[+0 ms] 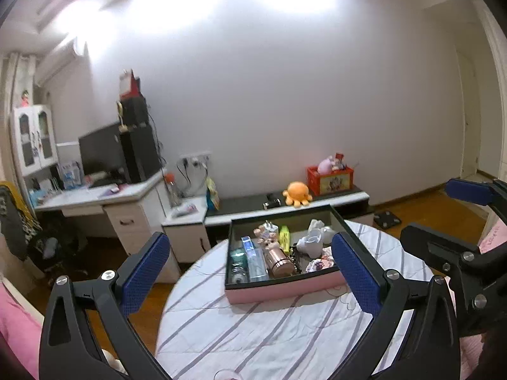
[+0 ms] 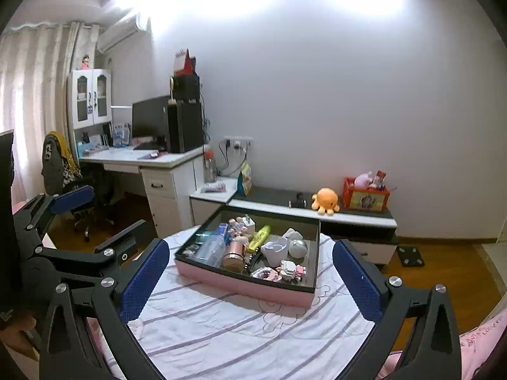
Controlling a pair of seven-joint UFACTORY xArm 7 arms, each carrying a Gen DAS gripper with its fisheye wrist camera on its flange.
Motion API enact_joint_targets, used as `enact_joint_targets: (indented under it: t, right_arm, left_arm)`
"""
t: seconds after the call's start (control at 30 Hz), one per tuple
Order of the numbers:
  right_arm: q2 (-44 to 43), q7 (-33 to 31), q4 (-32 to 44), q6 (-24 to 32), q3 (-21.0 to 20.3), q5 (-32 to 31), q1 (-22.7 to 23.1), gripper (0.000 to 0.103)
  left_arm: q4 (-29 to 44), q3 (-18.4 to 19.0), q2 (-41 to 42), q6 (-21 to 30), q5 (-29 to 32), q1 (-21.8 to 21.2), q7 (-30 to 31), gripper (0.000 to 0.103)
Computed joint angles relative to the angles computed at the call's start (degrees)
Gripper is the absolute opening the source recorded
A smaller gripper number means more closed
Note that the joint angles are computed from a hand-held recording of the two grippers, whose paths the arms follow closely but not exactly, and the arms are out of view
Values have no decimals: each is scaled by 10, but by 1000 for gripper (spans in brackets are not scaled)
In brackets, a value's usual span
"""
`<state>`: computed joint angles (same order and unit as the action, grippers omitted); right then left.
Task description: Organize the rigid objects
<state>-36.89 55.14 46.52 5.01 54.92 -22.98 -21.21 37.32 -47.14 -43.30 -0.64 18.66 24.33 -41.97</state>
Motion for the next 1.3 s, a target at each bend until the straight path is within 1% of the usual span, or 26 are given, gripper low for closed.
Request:
enact_joint_targets:
  t: [0.17,0.23,0.4,0.47,0.63,0.8,0.9,1.1,1.3]
  right_arm:
    - [-90,26,-38,11,-21,19,53,103]
    - [-109,27,-41,23,-28,25,72,103]
    - [-177,33,-52,45,-46,35,109,103]
    - [-193,31,-52,50,-53,38,119,103]
    - [-242,35,-50,70,-53,45,126,103]
    - [-276,37,-44,82,-48,53,125,103]
    - [-283,39,-40,85,-44,60,122,103]
    - [-304,45,-41,92,-38,70,120,103]
    - [-317,48,-44,108,-38,76,128,103]
  left_arm:
    - [-52,39,-85,3,-17,-64,-13,103]
    - [-67,55,-117,9,-20,-88,-12,103]
    - [-84,78,-182,31,-32,-126,-19,103]
    - [-89,87,-201,31,-35,-137,-22,103]
    - [-94,88,-257,56,-39,-148,-33,103]
    - [-102,91,-292,69,-37,-154,-40,103]
    - [-102,94,-300,80,-36,-159,-40,103]
    - [-104,94,-310,85,-34,-162,-45,103]
    - [-101,93,-314,95,-30,-166,-45,103]
